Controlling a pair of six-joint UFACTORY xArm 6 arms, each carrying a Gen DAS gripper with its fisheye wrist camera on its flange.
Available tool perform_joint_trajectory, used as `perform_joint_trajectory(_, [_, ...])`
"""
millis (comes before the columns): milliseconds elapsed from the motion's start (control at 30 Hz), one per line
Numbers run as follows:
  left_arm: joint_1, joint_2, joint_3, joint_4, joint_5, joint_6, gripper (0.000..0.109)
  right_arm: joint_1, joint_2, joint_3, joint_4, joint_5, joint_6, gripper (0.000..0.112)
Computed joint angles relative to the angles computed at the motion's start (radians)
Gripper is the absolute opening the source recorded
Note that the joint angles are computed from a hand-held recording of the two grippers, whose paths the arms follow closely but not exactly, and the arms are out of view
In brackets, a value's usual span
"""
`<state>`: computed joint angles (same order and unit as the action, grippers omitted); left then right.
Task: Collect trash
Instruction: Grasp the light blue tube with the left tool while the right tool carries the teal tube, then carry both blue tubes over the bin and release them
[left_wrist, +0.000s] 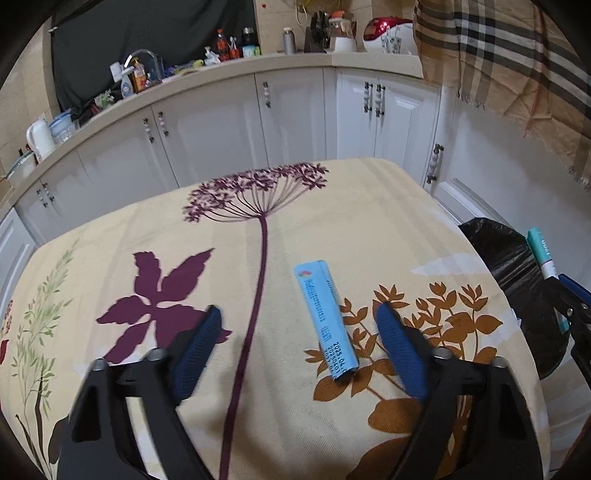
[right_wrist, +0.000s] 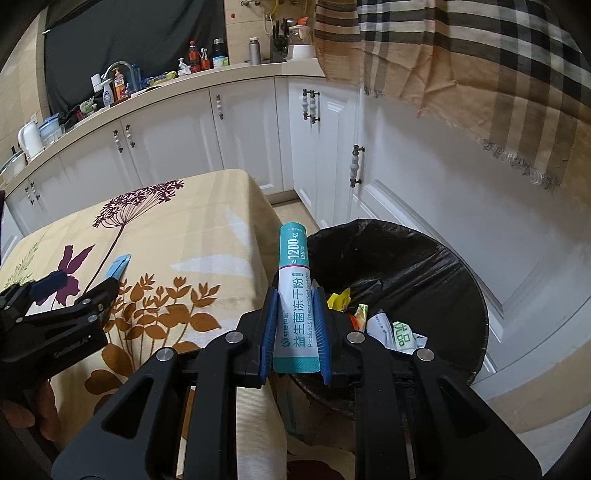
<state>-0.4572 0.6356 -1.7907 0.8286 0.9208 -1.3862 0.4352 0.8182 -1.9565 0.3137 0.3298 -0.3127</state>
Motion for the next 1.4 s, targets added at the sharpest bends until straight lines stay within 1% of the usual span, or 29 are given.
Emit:
perform_joint_trajectory(33, [0.007, 0.006, -0.006, -0.028, -0.009, 0.023, 0.061, -0.001, 0.001, -0.003, 0.0, 0.002, 0.001, 0.019])
perform_joint_trajectory(100, [0.018, 0.009, -0.003, -0.071, -0.037, 0.05, 0.045, -0.003, 0.005, -0.008, 0.004, 0.004, -0.002, 0.019])
perform_joint_trajectory(133, [0.019, 0.007, 0.004, -0.074, -0.052, 0.049, 0.043, -0.003, 0.006, -0.01, 0.005, 0.003, -0.003, 0.019])
perform_joint_trajectory(167, [0.017, 0.01, -0.001, -0.072, -0.048, 0.049, 0.041, -0.003, 0.008, -0.013, 0.002, 0.004, -0.001, 0.019])
perform_joint_trajectory(233, [0.015, 0.011, -0.001, -0.071, -0.053, 0.053, 0.034, -0.003, 0.008, -0.014, 0.002, 0.005, -0.001, 0.019])
perform_joint_trajectory(300, [0.013, 0.012, -0.004, -0.068, -0.048, 0.057, 0.021, -0.003, 0.008, -0.015, 0.005, 0.005, -0.005, 0.019])
perform_joint_trajectory(333, [0.011, 0.013, -0.005, -0.066, -0.046, 0.059, 0.018, -0.003, 0.008, -0.015, 0.008, 0.005, -0.008, 0.019])
perform_joint_trajectory(567, [0.015, -0.008, 0.028, -0.058, -0.072, 0.042, 0.011, 0.005, -0.001, 0.001, 0.003, -0.006, -0.004, 0.019])
perform_joint_trajectory(700, [0.015, -0.022, 0.049, -0.044, -0.083, 0.023, 0.011, 0.007, -0.006, 0.008, 0.0, -0.012, 0.0, 0.019])
perform_joint_trajectory(933, [-0.009, -0.068, 0.092, 0.055, -0.074, -0.056, 0.011, 0.008, -0.014, 0.02, 0.001, -0.019, 0.001, 0.019])
perform_joint_trajectory(1100, [-0.022, -0.109, 0.126, 0.127, -0.088, -0.115, 0.011, 0.007, -0.033, 0.044, 0.016, -0.041, -0.011, 0.019])
perform_joint_trajectory(1267, [-0.039, -0.128, 0.129, 0.192, -0.095, -0.144, 0.011, -0.001, -0.061, 0.084, 0.015, -0.078, -0.005, 0.019])
perform_joint_trajectory(1400, [-0.05, -0.118, 0.102, 0.22, -0.117, -0.138, 0.011, -0.011, -0.081, 0.112, -0.003, -0.104, 0.018, 0.019])
